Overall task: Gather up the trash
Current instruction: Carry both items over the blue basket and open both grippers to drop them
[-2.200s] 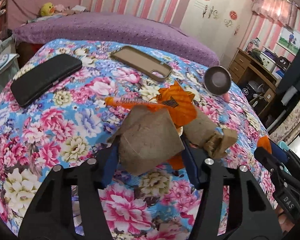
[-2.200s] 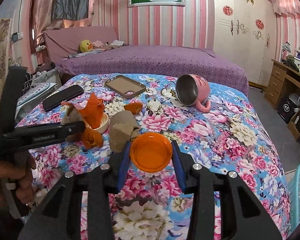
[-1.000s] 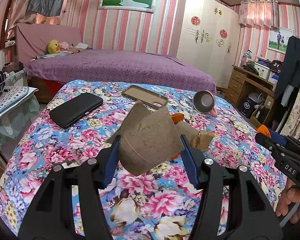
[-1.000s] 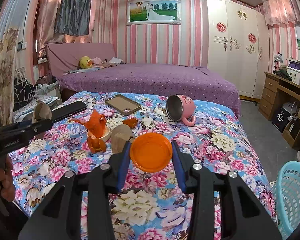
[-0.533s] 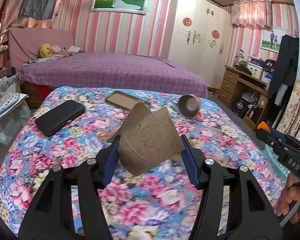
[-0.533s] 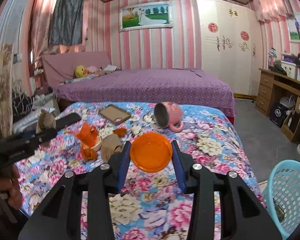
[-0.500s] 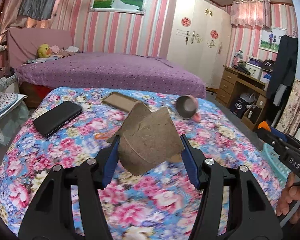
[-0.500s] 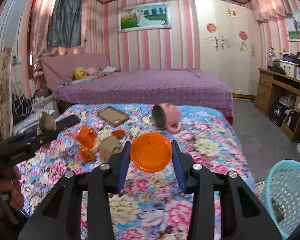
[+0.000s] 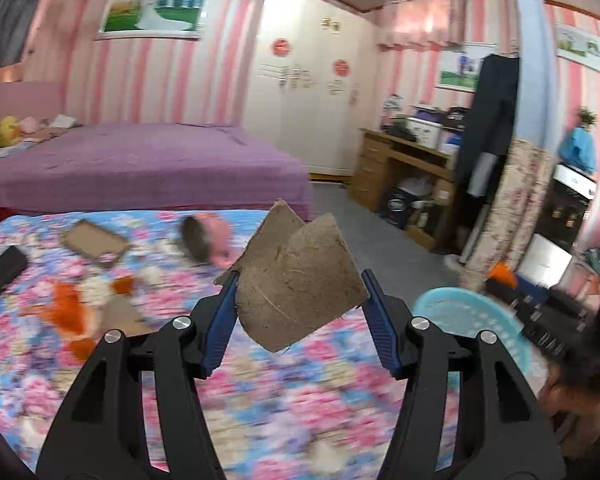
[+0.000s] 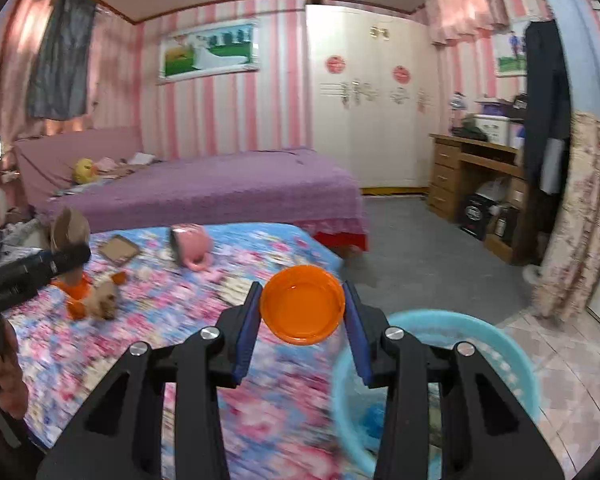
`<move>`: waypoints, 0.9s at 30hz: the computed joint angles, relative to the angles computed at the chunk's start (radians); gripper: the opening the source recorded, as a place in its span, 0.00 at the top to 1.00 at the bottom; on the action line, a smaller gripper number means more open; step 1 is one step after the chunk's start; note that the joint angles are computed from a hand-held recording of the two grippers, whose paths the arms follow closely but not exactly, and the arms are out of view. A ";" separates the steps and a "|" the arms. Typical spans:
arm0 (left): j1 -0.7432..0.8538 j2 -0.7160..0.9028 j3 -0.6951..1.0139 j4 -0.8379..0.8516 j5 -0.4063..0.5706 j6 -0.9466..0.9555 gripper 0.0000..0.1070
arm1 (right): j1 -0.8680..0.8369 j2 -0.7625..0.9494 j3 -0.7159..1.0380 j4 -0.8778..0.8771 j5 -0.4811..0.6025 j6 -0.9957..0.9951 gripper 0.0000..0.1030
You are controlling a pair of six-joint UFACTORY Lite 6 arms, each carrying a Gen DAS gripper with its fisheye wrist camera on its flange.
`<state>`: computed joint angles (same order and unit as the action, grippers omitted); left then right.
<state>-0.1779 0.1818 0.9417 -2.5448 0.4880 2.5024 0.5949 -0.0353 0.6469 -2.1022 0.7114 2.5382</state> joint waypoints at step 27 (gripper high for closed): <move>-0.420 0.549 0.455 -0.116 -0.020 0.051 0.44 | -0.508 -0.245 -0.379 -0.320 -0.112 0.204 0.61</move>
<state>-0.5981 0.7313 1.3969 -2.6605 0.4684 2.5534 0.0872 -0.2798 0.2681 -2.4227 0.5999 2.7422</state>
